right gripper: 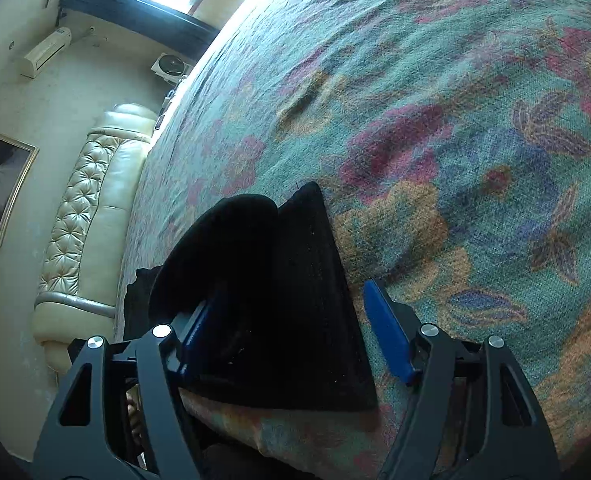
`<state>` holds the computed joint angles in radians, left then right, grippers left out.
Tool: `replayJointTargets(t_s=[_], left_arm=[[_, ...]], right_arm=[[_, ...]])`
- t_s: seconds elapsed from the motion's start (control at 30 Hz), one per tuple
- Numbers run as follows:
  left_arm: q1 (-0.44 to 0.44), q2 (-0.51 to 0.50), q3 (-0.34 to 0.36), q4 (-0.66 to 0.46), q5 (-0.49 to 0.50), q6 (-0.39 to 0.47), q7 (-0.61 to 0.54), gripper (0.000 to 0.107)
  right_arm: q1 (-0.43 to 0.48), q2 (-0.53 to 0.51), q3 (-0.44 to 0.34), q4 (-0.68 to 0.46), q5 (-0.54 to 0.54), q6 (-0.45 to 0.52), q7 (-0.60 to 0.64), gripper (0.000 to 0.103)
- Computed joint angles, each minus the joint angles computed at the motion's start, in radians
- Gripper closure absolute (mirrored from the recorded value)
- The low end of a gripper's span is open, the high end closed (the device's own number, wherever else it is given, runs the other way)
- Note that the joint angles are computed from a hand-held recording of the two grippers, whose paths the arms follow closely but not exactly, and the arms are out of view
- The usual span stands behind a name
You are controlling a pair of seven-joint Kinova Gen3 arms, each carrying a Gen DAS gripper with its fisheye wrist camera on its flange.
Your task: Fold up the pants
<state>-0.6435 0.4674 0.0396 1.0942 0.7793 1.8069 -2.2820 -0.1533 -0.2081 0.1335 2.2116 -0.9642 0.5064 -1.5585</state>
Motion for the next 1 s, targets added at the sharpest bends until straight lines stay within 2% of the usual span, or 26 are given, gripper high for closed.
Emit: replayJointTargets(t_s=[0.03, 0.07, 0.13, 0.23, 0.3, 0.4, 0.43, 0.47, 0.5, 0.57, 0.6, 0.63, 0.67, 0.73, 0.8, 0.87, 1.0], left_arm=[[-0.001, 0.003, 0.0, -0.003, 0.002, 0.003, 0.002, 0.019], [-0.002, 0.004, 0.001, -0.006, 0.002, 0.005, 0.0, 0.019], [-0.006, 0.016, 0.003, -0.024, 0.002, 0.017, 0.0, 0.019], [-0.012, 0.021, 0.004, -0.027, -0.003, 0.018, -0.012, 0.019], [-0.009, 0.014, 0.003, -0.023, -0.007, 0.008, -0.012, 0.019], [-0.002, 0.003, 0.001, -0.014, -0.01, -0.005, 0.0, 0.019], [-0.002, 0.001, 0.001, -0.015, -0.009, -0.003, 0.005, 0.019], [-0.002, -0.001, 0.001, -0.012, -0.007, -0.002, 0.007, 0.019], [-0.003, 0.0, 0.001, -0.015, -0.007, 0.002, 0.008, 0.02], [-0.004, -0.002, 0.0, -0.014, -0.008, 0.002, 0.005, 0.019], [-0.004, -0.002, 0.0, -0.014, -0.01, 0.003, 0.002, 0.019], [-0.004, -0.003, 0.0, -0.013, -0.011, 0.004, -0.002, 0.019], [-0.004, -0.005, 0.0, -0.008, -0.011, 0.002, -0.008, 0.019], [-0.005, -0.009, -0.001, -0.003, -0.01, 0.001, -0.017, 0.019], [-0.008, -0.005, -0.002, -0.005, -0.005, 0.008, -0.016, 0.019], [-0.013, 0.0, -0.003, -0.007, 0.001, 0.011, -0.015, 0.019], [-0.019, -0.001, -0.002, 0.003, 0.01, 0.007, -0.022, 0.019]], right_arm=[[-0.012, -0.011, 0.031, 0.023, -0.041, -0.001, 0.037, 0.042], [-0.006, -0.01, 0.048, 0.035, -0.072, 0.015, 0.071, 0.054], [0.032, 0.001, 0.027, 0.051, -0.117, 0.023, 0.122, 0.065], [0.046, 0.036, 0.009, 0.019, -0.143, 0.069, 0.166, 0.065], [0.091, 0.058, -0.071, -0.028, -0.079, 0.08, 0.117, 0.086], [0.195, 0.025, -0.202, -0.035, 0.043, 0.02, 0.018, 0.092], [0.223, 0.005, -0.222, -0.032, 0.084, 0.014, -0.019, 0.092], [0.238, -0.011, -0.223, -0.014, 0.116, 0.0, -0.053, 0.099], [0.234, -0.015, -0.205, 0.006, 0.133, -0.003, -0.076, 0.101], [0.187, -0.032, -0.149, 0.048, 0.117, -0.031, -0.119, 0.1], [0.167, -0.045, -0.145, 0.063, 0.117, -0.069, -0.132, 0.101], [0.165, -0.072, -0.16, 0.084, 0.134, -0.11, -0.159, 0.101], [0.182, -0.119, -0.194, 0.109, 0.139, -0.149, -0.2, 0.096], [0.238, -0.211, -0.254, 0.158, 0.105, -0.195, -0.273, 0.093], [0.226, -0.29, -0.306, 0.202, 0.042, -0.261, -0.289, 0.081], [0.147, -0.299, -0.316, 0.219, -0.018, -0.295, -0.287, 0.078], [-0.038, -0.225, -0.293, 0.232, -0.15, -0.398, -0.287, 0.068]])
